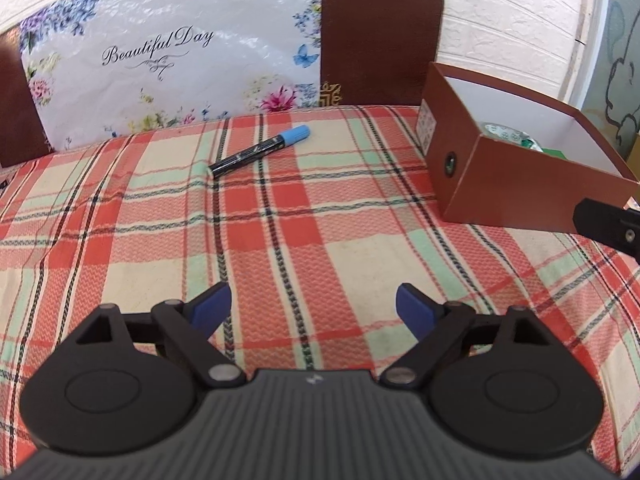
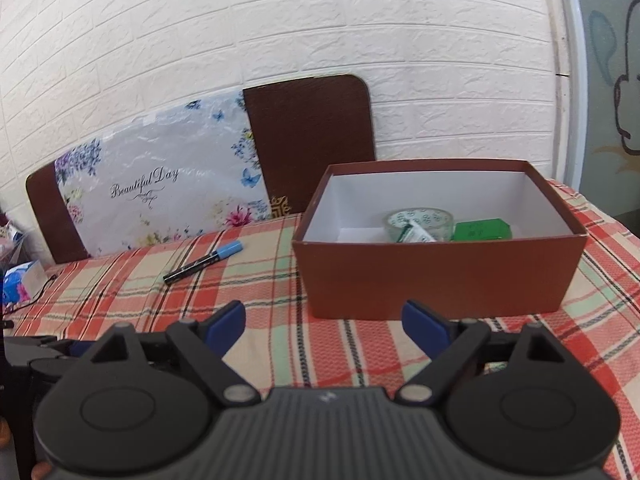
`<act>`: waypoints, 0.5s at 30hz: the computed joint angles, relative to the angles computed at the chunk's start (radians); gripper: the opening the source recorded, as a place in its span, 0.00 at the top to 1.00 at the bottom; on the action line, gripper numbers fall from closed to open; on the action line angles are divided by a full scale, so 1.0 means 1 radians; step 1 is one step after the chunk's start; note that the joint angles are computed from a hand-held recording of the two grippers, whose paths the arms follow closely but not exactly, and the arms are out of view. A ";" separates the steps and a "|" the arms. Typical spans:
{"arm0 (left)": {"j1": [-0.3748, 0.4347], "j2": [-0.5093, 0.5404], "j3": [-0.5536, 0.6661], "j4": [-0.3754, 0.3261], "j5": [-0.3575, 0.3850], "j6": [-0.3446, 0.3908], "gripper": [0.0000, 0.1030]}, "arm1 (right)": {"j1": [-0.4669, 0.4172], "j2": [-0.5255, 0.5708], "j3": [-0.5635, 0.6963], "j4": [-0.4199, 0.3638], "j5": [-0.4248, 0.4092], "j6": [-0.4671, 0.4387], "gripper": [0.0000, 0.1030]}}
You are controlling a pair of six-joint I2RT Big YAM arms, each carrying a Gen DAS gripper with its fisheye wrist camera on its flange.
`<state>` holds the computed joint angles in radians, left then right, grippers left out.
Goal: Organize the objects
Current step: 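Move the left gripper back over the table toward the marker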
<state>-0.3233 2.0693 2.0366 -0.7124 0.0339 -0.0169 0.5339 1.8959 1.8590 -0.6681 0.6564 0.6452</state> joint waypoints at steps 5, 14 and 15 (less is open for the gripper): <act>0.018 0.014 0.009 -0.006 0.010 -0.013 0.08 | 0.002 0.039 0.047 -0.033 -0.028 -0.004 0.11; 0.061 0.056 0.040 -0.002 -0.007 -0.027 0.07 | 0.009 0.123 0.160 -0.111 -0.078 -0.022 0.11; 0.067 0.063 0.046 0.002 -0.014 -0.025 0.07 | 0.008 0.137 0.181 -0.121 -0.085 -0.026 0.11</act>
